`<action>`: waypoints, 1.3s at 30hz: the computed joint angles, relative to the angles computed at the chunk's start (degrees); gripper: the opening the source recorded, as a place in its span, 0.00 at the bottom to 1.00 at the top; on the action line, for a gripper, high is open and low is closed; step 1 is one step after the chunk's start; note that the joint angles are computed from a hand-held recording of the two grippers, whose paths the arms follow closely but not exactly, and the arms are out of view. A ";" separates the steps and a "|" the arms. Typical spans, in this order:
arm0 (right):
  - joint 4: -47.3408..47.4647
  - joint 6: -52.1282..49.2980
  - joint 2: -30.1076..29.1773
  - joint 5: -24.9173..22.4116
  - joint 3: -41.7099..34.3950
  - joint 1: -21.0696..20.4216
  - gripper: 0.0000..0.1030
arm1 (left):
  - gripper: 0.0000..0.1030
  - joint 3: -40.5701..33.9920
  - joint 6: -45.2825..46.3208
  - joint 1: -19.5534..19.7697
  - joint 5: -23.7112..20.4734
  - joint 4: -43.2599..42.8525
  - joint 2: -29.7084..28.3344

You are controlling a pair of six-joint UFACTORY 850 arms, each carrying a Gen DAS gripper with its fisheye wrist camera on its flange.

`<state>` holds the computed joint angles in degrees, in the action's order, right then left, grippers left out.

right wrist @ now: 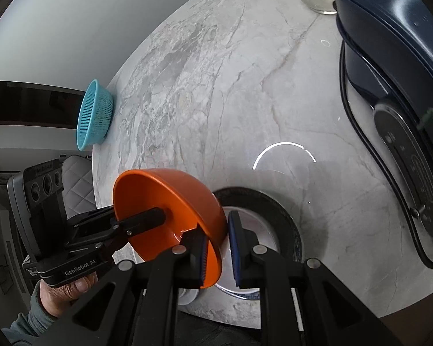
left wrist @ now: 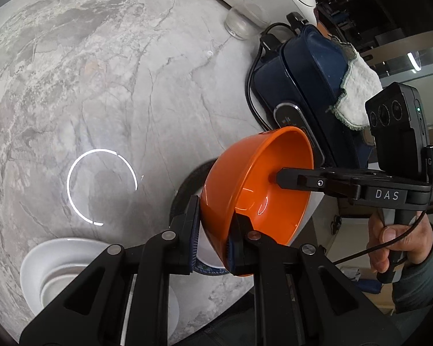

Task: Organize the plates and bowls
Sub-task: 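Lift the orange bowl with both tools and carry it over the nested bowls, then lower the orange bowl into the white bowl and open both tools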

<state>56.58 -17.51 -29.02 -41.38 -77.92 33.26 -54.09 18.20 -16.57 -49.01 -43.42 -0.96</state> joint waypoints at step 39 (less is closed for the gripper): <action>-3.99 2.66 -2.78 -4.17 3.20 0.75 0.10 | 0.49 6.16 -6.32 -5.40 4.04 -1.63 1.21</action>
